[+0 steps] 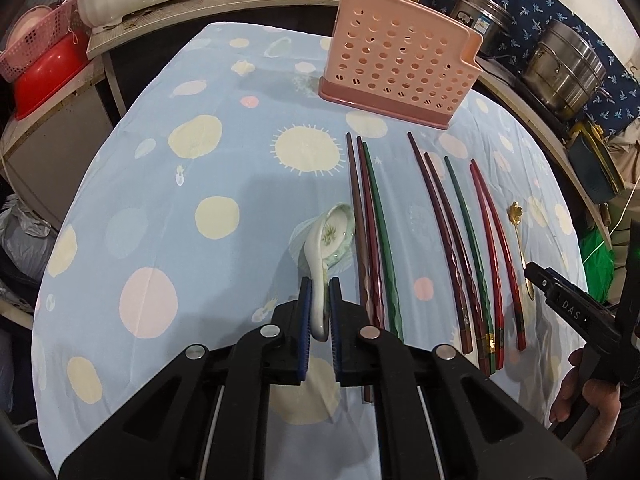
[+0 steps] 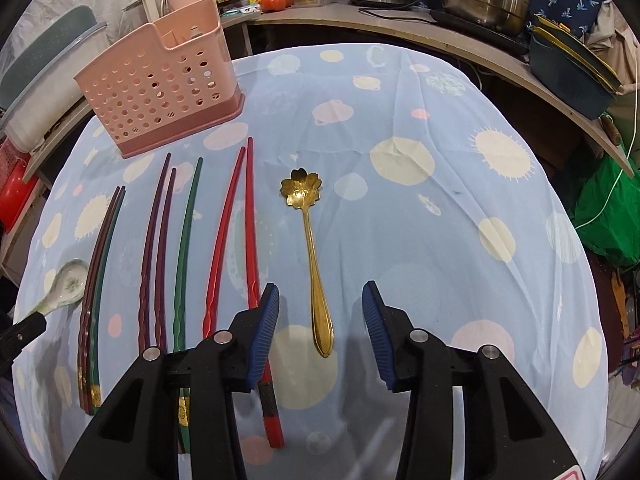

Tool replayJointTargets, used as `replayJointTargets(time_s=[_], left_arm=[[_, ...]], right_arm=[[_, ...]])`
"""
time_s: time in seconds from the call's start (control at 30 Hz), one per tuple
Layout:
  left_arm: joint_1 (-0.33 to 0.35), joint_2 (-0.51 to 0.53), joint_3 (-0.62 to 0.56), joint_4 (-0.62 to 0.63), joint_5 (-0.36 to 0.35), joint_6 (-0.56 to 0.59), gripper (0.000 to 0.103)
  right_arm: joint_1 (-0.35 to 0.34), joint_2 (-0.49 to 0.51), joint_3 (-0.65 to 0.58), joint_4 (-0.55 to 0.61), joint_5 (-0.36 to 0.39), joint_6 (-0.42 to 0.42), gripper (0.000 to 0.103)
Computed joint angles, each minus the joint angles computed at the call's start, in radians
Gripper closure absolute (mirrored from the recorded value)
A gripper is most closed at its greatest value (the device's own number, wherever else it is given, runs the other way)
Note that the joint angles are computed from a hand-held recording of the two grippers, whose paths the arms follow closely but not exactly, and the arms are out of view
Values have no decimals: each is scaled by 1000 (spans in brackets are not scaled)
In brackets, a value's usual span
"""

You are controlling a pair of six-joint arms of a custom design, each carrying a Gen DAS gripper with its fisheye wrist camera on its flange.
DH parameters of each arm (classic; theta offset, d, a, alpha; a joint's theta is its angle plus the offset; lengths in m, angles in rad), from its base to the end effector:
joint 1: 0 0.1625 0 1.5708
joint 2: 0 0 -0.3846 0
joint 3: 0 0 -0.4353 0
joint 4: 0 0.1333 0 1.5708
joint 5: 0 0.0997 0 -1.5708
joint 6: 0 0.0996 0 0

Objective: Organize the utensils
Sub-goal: 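Lift the white spoon with the left tool while the right tool grasps the gold spoon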

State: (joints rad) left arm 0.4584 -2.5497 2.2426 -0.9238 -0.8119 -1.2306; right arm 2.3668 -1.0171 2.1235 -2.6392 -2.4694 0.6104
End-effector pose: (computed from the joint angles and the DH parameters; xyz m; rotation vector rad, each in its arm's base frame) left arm -0.0592 -0.2543 0.4073 0.0226 2.4520 -0.7356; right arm 0.3921 -0.3064 0.0347 0.2383 -2.3294 0.6962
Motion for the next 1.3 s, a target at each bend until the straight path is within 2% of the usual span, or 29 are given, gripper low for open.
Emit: replayJointTargets(time_s=[0.2, 0.47, 0.67, 0.77, 1.0, 1.3], left_arm=[[22, -5, 9, -38, -5, 27, 95], [-10, -3, 1, -17, 10, 6, 96], [-21, 3, -2, -4, 17, -4, 96], [-32, 4, -6, 9, 19, -17, 96], [-65, 7, -19, 48, 28, -53, 97], [-156, 4, -53, 150, 28, -145, 98]], right_arm=[[1, -8, 16, 13, 13, 22, 62], [0, -32, 41, 26, 21, 41, 62], [-4, -14, 34, 15, 6, 12, 77], [-4, -14, 39, -5, 11, -10, 92], [10, -40, 56, -5, 35, -10, 93], [74, -85, 54, 10, 20, -5, 95]])
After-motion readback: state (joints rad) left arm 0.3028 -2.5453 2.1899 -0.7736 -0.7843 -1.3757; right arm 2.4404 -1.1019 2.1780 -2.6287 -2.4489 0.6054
